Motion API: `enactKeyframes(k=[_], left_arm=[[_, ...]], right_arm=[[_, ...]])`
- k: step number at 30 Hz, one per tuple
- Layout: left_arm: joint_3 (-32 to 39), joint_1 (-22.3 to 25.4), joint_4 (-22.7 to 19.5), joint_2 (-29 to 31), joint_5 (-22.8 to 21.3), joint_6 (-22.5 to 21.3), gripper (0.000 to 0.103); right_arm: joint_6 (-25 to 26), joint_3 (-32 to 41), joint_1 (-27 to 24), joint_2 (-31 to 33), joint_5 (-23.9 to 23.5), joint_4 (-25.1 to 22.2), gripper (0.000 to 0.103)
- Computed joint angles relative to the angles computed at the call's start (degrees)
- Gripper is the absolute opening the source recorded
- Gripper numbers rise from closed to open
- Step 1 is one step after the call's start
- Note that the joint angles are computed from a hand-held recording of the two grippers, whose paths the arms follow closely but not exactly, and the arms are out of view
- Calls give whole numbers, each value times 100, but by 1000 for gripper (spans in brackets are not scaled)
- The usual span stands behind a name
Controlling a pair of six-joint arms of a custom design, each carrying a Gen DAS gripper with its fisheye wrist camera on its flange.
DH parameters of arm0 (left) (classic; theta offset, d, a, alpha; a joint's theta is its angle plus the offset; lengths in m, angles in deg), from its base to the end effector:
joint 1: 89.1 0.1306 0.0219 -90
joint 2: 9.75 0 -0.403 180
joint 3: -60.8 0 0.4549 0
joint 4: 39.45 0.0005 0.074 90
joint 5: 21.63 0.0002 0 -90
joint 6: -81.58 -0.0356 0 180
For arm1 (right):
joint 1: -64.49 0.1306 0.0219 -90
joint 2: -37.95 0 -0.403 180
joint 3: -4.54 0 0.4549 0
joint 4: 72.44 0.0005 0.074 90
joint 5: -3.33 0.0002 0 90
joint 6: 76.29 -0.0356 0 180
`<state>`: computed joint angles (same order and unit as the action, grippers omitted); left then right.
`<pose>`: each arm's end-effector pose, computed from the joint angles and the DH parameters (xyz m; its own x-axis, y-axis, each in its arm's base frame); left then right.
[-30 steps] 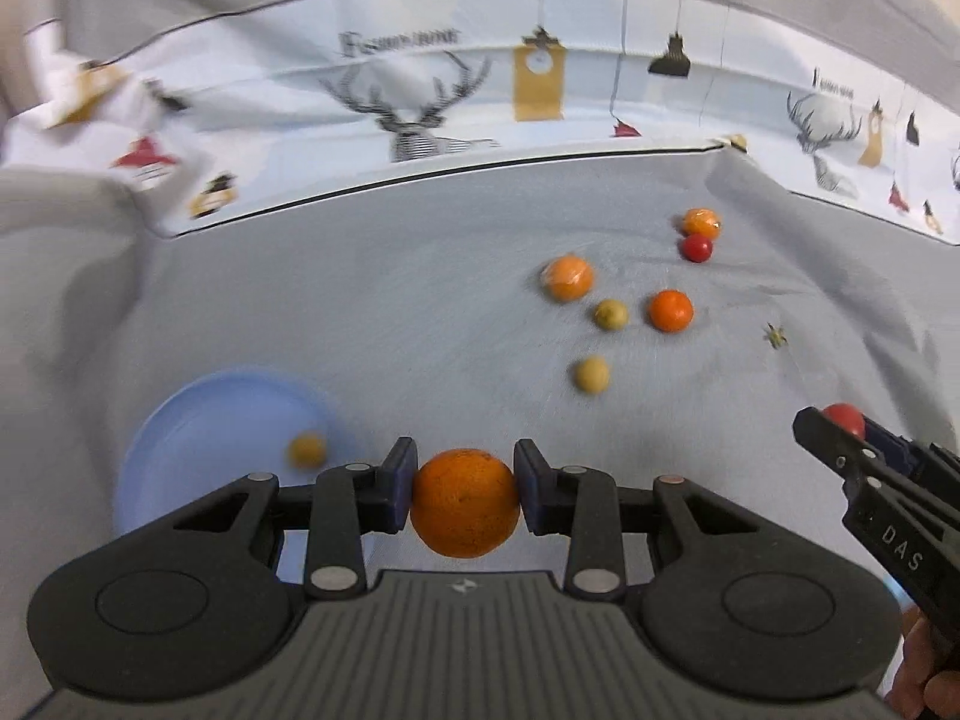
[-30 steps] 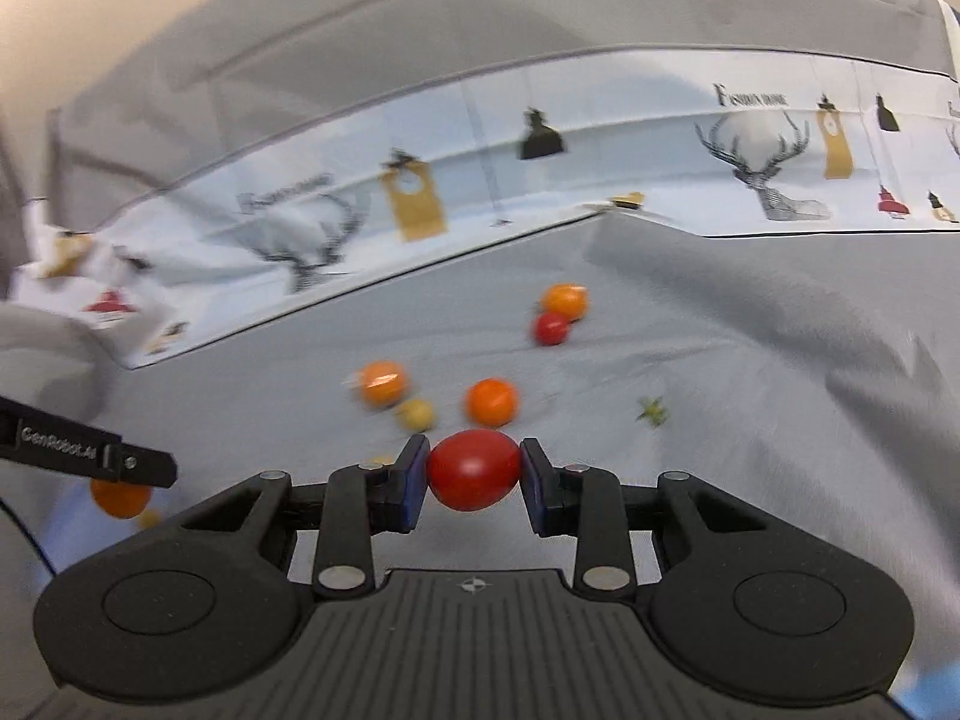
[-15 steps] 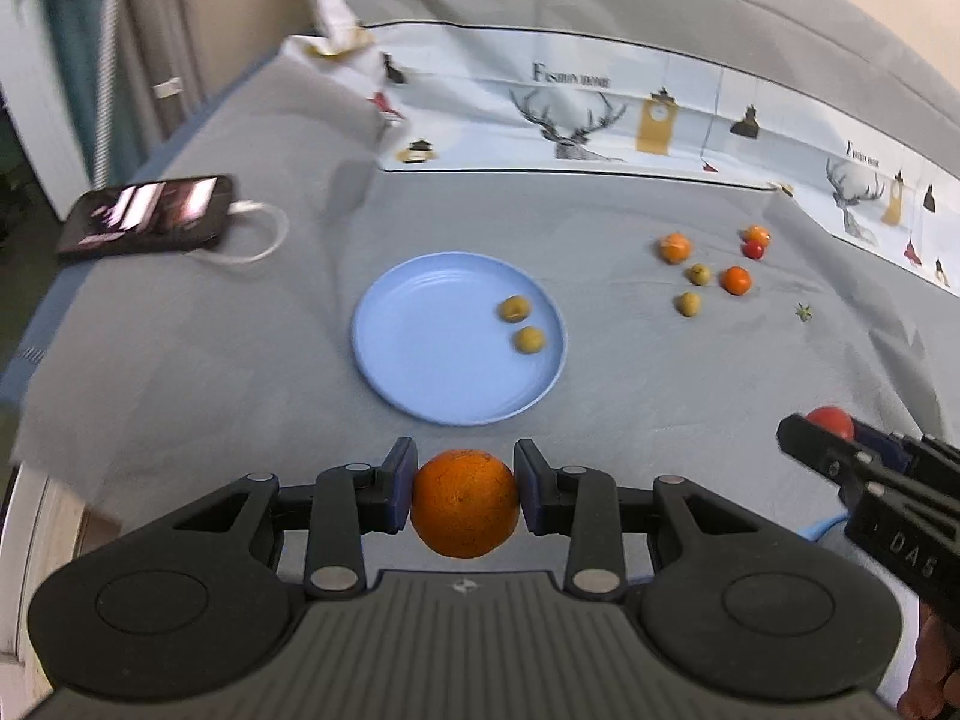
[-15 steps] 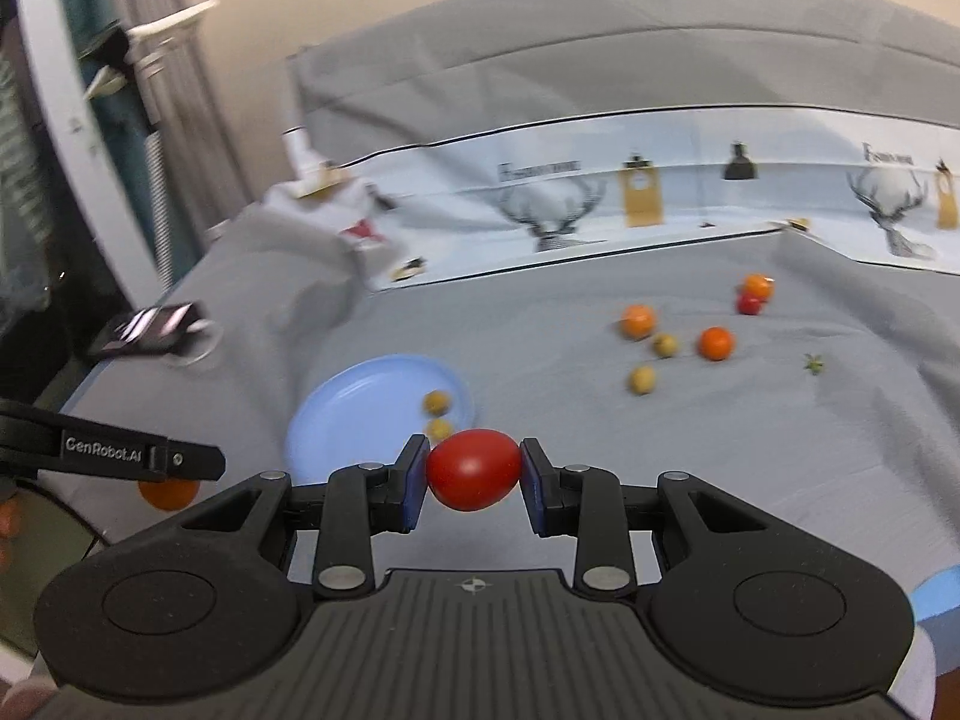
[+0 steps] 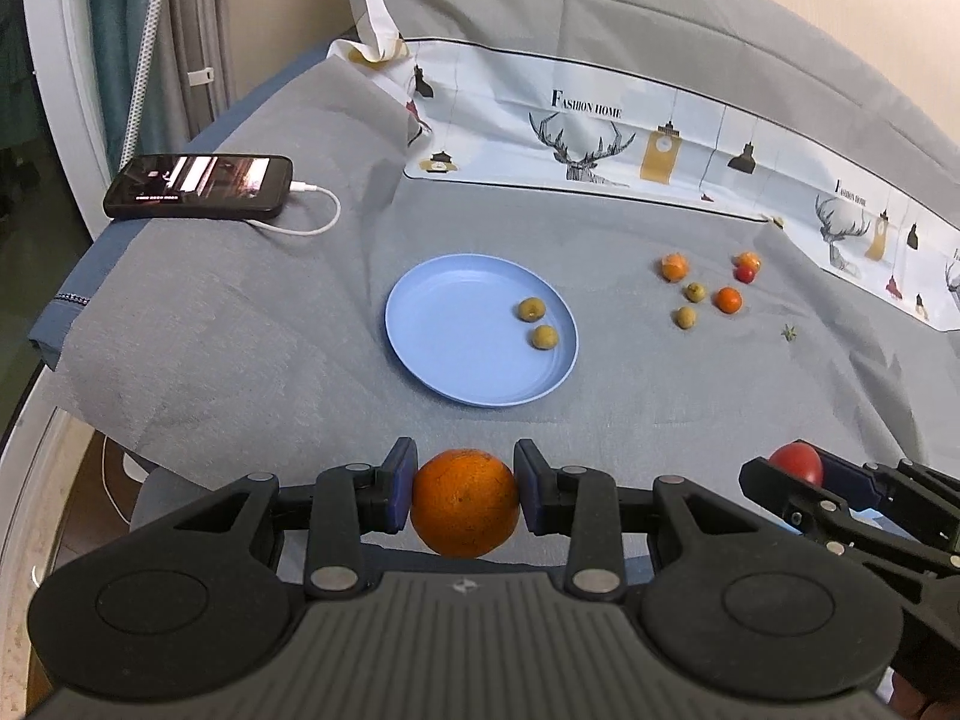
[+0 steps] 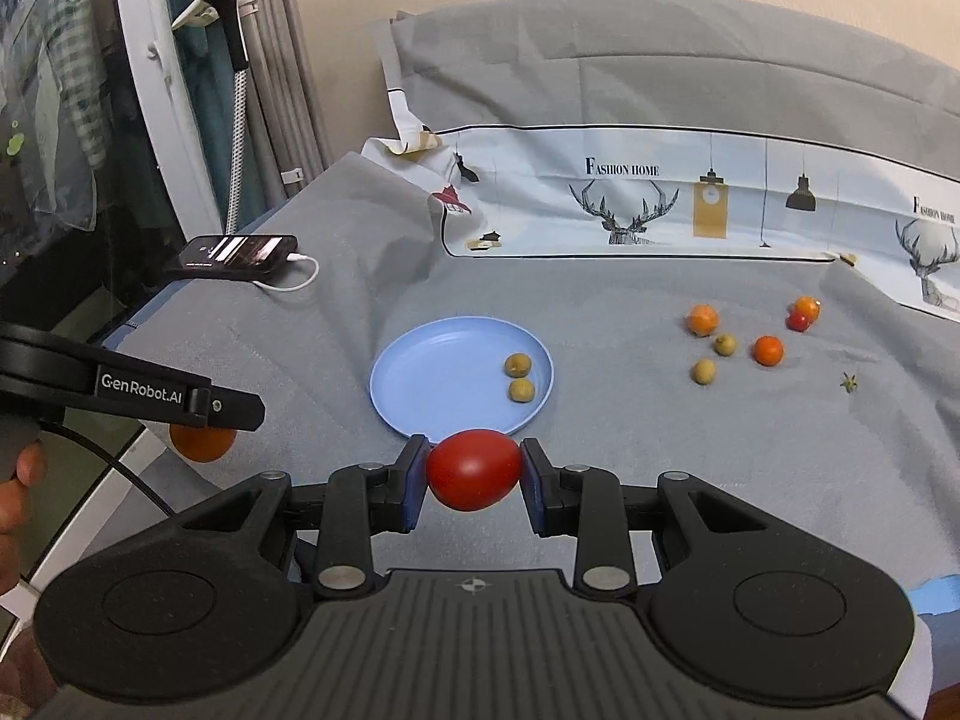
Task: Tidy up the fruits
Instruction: 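Carry the mandarin and the red tomato over the blue plate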
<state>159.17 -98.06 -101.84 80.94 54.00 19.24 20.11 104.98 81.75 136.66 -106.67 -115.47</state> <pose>0.5348 -0.0759 0.5057 -0.7184 -0.3420 -0.6057 -0.3661 0.9263 -0.0888 0.5869 0.1946 0.4716 -0.5679 -0.2861 -0.7717 -0.5912 0.7942 0.1406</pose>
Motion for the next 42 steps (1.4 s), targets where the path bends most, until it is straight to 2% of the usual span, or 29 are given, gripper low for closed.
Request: enactKeyframes(k=[28, 37, 42], left_arm=[[307, 191, -81, 412, 175, -60, 39], [755, 330, -136, 878, 219, -212, 39], [1200, 435, -178, 1321, 267, -305, 39]], right_arm=[[70, 440, 39, 449, 174, -466, 34], [19, 943, 70, 905, 229, -615, 34], [22, 1458, 124, 1368, 270, -707, 34]])
